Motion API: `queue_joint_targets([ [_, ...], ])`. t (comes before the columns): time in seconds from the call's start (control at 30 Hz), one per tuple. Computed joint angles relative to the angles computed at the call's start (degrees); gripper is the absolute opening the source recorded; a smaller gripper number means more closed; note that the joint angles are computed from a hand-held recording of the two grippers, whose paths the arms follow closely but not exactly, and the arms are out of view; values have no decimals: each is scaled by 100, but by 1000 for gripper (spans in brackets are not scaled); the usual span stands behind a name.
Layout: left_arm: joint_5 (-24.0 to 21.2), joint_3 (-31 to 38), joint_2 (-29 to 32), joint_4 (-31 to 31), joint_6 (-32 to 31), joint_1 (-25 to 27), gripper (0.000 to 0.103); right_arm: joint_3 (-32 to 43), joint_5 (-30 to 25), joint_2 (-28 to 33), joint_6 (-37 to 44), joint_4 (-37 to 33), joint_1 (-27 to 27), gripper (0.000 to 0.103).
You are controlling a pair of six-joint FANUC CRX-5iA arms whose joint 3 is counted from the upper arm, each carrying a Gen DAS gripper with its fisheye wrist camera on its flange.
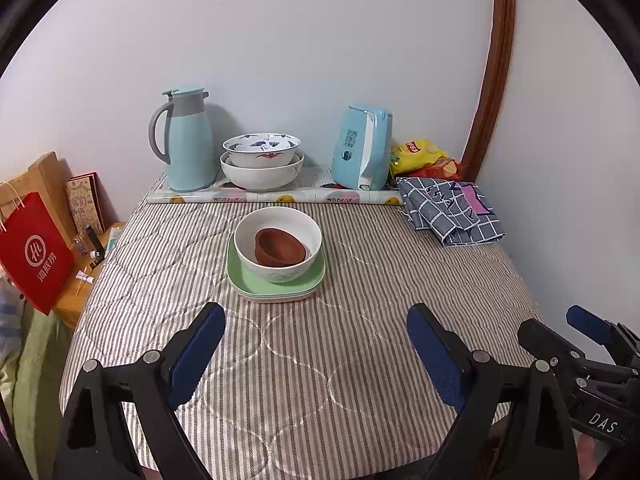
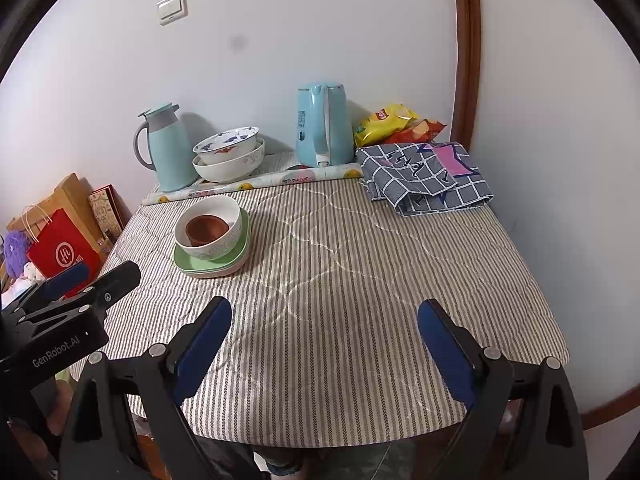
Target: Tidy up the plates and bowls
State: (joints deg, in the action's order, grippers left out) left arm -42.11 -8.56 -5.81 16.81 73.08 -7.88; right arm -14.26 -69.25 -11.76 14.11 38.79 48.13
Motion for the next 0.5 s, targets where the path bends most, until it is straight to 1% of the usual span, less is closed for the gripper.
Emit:
queue_joint_targets([
  [0.5, 27, 39, 33, 50, -21, -36, 93, 58, -10, 35, 57, 4, -35, 93],
])
